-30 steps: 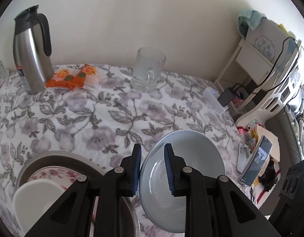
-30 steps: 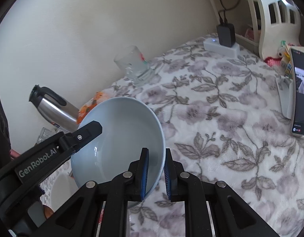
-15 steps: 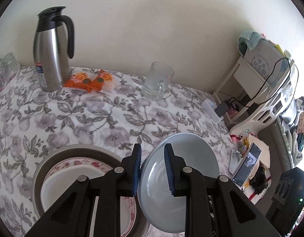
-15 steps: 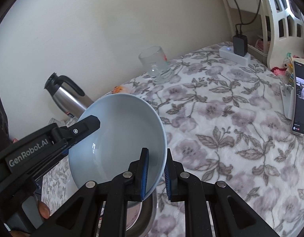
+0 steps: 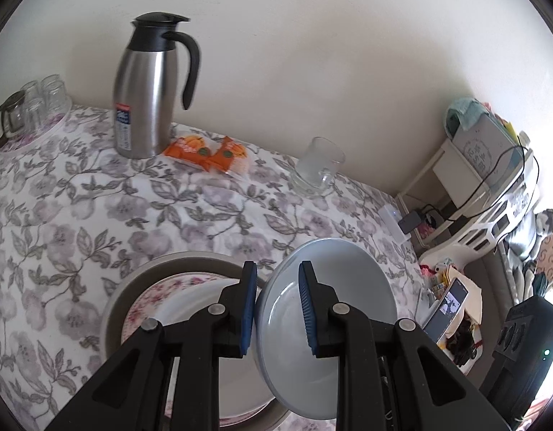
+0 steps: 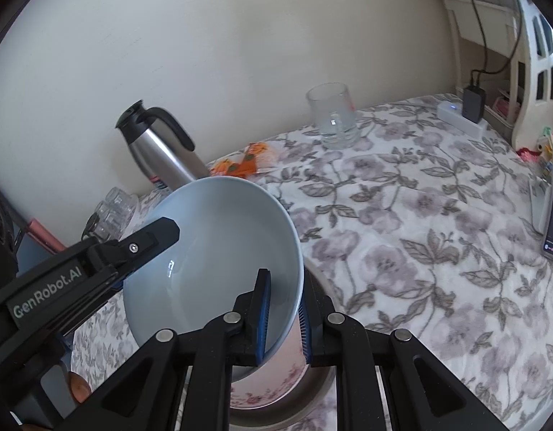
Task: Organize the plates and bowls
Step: 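Lift the pale round bowl with both grippers and carry it to the basin, then lower the pale round bowl into the white square bowl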
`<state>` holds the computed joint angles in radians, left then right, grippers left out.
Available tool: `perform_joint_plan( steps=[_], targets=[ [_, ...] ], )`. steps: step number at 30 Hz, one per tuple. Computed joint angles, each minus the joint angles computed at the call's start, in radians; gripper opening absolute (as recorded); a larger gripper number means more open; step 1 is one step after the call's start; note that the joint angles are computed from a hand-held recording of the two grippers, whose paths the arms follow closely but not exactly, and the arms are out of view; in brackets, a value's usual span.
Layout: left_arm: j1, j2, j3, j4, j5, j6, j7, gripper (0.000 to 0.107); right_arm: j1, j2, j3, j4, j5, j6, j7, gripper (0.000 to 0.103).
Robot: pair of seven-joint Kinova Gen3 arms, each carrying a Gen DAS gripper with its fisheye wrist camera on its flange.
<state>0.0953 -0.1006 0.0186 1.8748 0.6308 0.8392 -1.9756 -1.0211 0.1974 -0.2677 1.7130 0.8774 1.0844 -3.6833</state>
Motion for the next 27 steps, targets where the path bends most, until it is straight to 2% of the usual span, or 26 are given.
perform_joint_plan(
  steps=[9,19,23,27],
  targets=[
    [-0.066,0.010,-0.055,0.020,0.039,0.054,-0.043,0.025,-0.009,0.067,0.024,-0.084,-0.048,-0.028,0.114,0.016],
    [-0.104,0.047,-0.032,0.013,-0.027,0.088,0.019,0.025,-0.021,0.114,0.065,-0.140,-0.139,-0.028,0.228,0.016],
    [-0.100,0.057,-0.018,0.008,-0.067,0.080,0.056,0.025,-0.027,0.115,0.078,-0.139,-0.147,-0.036,0.239,0.018],
    [-0.100,0.061,-0.017,0.008,-0.068,0.079,0.055,0.025,-0.030,0.114,0.083,-0.139,-0.150,-0.039,0.243,0.019]
  ],
)
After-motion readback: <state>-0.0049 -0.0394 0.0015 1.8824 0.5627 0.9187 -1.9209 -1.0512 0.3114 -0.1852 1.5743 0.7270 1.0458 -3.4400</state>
